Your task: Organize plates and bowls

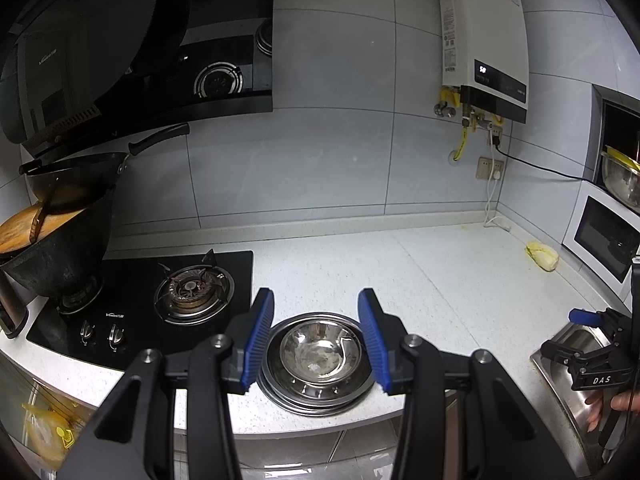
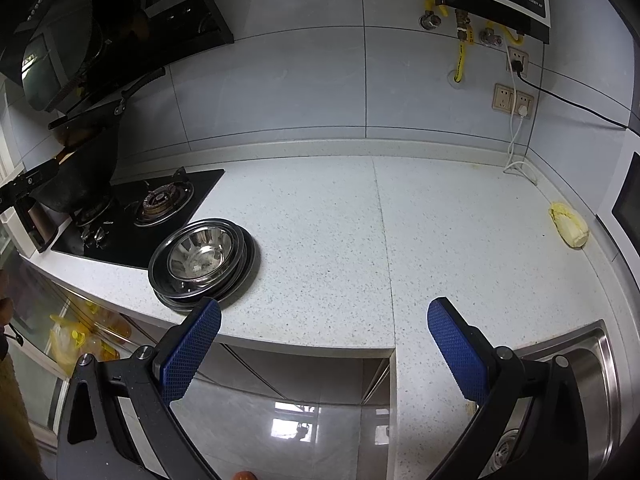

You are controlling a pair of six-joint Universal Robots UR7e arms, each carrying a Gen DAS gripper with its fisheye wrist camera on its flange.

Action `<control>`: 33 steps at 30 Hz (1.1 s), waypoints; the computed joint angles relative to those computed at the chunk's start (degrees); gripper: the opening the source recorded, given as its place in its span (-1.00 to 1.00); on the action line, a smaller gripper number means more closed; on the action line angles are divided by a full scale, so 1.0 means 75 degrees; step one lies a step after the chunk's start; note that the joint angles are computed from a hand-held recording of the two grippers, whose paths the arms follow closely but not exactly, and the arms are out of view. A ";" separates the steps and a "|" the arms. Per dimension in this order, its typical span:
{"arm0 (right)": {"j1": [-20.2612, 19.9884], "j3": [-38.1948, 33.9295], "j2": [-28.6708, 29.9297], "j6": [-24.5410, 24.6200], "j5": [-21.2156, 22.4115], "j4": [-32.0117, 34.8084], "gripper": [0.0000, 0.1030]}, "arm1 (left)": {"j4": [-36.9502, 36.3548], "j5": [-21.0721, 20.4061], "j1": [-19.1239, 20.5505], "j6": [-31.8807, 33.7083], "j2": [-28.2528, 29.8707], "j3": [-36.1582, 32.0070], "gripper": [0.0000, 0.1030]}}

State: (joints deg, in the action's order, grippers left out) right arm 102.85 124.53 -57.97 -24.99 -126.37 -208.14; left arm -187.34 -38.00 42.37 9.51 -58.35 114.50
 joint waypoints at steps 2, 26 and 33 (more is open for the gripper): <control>0.0011 0.0013 -0.0001 0.0014 -0.0013 -0.0009 0.98 | 0.0015 0.0002 -0.0013 -0.0041 0.0008 0.0029 -0.19; 0.0043 0.0227 -0.0172 -0.0045 -0.0057 -0.0203 0.98 | 0.0586 0.0466 -0.0093 -0.0774 -0.0342 0.0732 -0.19; 0.0047 0.0227 -0.0166 -0.0055 -0.0065 -0.0188 0.98 | 0.0480 0.0407 -0.0113 -0.0691 -0.0303 0.0736 -0.19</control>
State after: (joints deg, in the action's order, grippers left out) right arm 103.20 126.23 -59.22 -25.40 -126.86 -209.55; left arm -183.74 -34.95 41.53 4.33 -60.63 120.03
